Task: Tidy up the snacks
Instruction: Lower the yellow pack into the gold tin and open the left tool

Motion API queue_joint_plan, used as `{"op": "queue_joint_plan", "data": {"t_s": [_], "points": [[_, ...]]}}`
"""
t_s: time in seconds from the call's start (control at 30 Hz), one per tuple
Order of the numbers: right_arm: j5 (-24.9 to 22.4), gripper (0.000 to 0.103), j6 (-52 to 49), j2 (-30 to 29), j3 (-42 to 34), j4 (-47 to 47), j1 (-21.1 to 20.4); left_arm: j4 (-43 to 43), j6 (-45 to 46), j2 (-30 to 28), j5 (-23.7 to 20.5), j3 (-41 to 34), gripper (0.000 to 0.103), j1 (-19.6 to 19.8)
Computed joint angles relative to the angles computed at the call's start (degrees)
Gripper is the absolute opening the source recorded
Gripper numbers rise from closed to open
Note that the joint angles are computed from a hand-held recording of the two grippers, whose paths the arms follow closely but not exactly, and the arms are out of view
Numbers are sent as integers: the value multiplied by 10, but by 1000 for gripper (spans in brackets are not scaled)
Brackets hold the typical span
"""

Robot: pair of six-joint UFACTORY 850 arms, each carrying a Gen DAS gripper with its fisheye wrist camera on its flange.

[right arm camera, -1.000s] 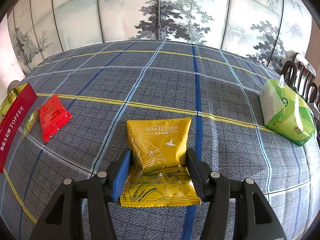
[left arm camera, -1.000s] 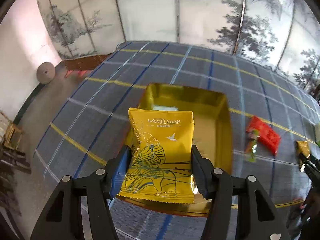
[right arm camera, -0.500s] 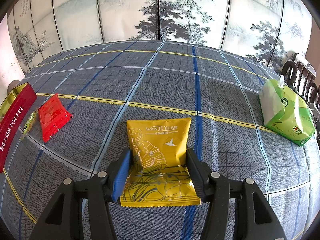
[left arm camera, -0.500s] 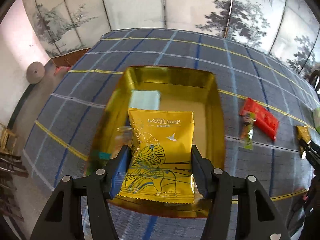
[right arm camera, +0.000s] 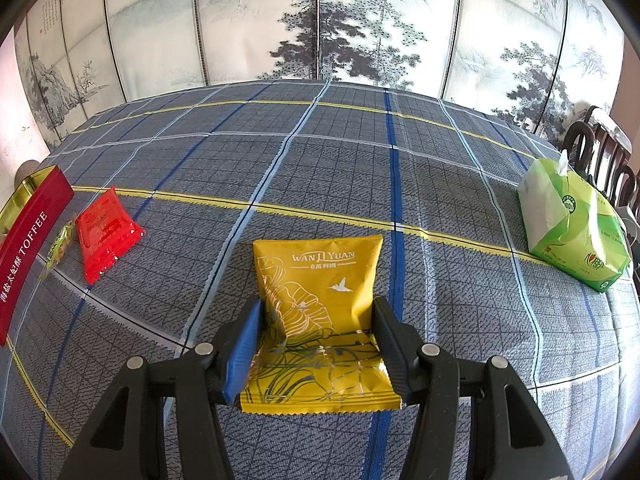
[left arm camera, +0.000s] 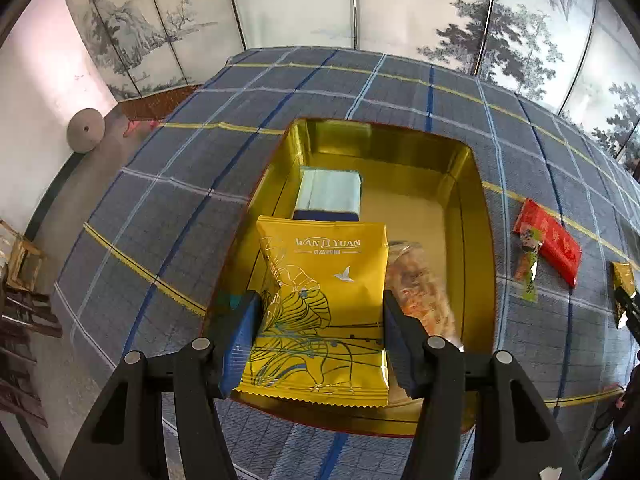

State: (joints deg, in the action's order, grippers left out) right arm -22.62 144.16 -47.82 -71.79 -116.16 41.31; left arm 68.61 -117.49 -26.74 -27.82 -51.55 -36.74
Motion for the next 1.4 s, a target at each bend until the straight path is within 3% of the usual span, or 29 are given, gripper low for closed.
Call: {"op": "queue_joint_plan", "data": {"t_s": [0.13,0.6,0.77,1.07,1.4], "points": [[0,57,-2,0,0,2,0,4,-3,-8,23,1,55,4],[-4,57,-20,0,-1,28,3,37,-6,-15,14,3,55,-1],[0,56,-120,1,-13,148,3,53,-14,-14,11,10,56,-1],[-15,55,-140,-1,-18,199,9,72,-25,-13,19,17,62,1],[-41,55,-219,-6,-43,312,26,174,-134,14,53,49,71,10]]}}
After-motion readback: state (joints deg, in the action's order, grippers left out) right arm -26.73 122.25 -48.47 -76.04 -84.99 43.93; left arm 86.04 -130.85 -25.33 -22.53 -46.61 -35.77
